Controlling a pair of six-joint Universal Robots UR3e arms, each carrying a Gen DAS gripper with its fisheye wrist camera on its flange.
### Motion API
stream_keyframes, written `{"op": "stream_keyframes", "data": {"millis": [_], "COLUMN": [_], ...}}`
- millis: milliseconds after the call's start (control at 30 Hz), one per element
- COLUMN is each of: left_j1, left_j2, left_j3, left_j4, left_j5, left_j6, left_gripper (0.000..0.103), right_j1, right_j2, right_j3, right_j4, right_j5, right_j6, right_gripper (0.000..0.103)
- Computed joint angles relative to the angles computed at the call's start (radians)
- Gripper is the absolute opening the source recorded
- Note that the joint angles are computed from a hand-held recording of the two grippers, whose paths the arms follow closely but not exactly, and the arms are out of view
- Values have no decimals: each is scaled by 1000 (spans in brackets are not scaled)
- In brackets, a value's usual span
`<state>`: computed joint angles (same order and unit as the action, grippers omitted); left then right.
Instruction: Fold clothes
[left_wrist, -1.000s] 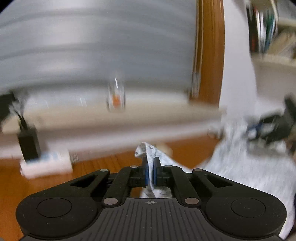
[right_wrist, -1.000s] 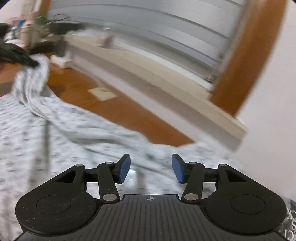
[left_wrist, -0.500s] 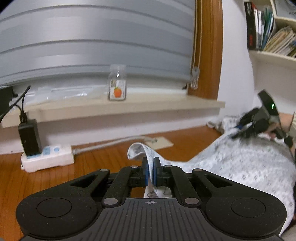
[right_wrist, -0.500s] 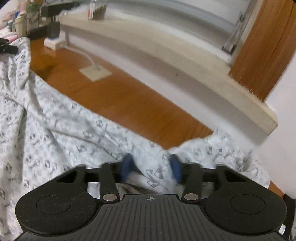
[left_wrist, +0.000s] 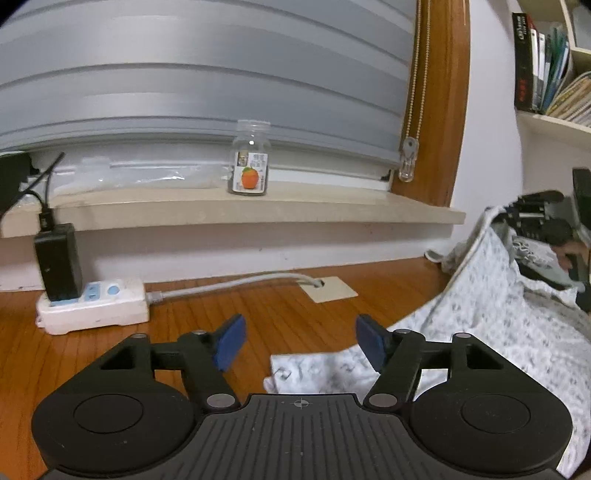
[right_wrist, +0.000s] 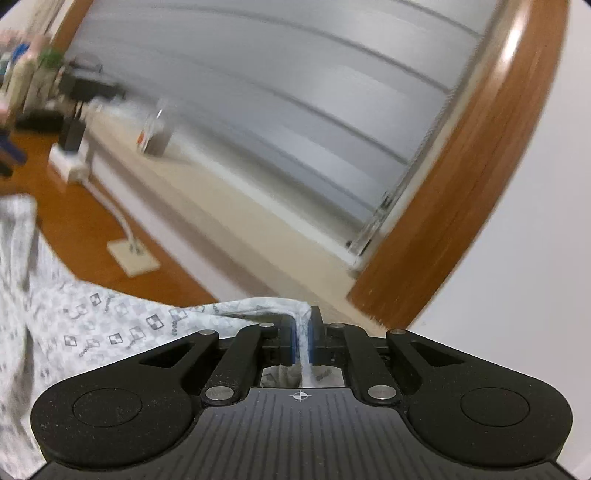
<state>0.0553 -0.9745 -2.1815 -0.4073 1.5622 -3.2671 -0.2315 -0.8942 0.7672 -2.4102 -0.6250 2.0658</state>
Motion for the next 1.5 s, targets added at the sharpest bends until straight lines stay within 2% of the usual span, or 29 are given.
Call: {"op": "stream_keyframes", "data": {"millis": [100, 233, 367, 533, 633, 733, 800, 833, 933, 1000, 1067, 1267, 1367, 1500], "left_j1": [-41, -111, -167, -192, -175, -154, -145, -140, -149, -161, -178, -273, -304, -317], "left_j2": [-143, -365, -578, -757, -828, -887, -918, -926, -933, -928, -917, -907, -912, -900], "left_j3": [75, 221, 415, 626, 708, 777, 817, 828, 829, 819, 803, 776, 751, 717], "left_j4": [19, 45, 59, -7, -16, -9, -19, -27, -28, -26, -24, -53, -27, -5], "left_j5": [8, 12, -27, -77, -144, -225, -282, -315, -352, -357, -350, -209, -155, -109], "left_j6": [17, 44, 84, 136, 121, 83, 68, 71, 89, 91, 102, 127, 107, 81], "left_gripper": [78, 78, 78, 78, 78, 74, 62, 60, 46, 19, 7, 5, 6, 8], "right_j1": [-13, -38, -46, -60, -66, -60, -52, -45, -27, -16, -4, -6, -20, -30], "right_j2": [-3, 27, 60, 114, 152, 195, 233, 255, 303, 314, 303, 177, 106, 59], "right_j3": [62, 91, 79, 30, -19, -104, -192, -239, -367, -401, -388, -150, 0, 97], "right_j4": [-102, -306, -359, -452, -499, -475, -414, -393, -269, -217, -184, -185, -193, -79], "right_j5": [34, 104, 131, 170, 193, 196, 190, 179, 153, 130, 106, 77, 35, -57], "right_j6": [29, 168, 204, 287, 311, 317, 321, 326, 296, 253, 205, 101, 58, 31], "right_gripper": [7, 7, 7, 7, 7, 7, 7, 7, 7, 7, 7, 8, 8, 8]}}
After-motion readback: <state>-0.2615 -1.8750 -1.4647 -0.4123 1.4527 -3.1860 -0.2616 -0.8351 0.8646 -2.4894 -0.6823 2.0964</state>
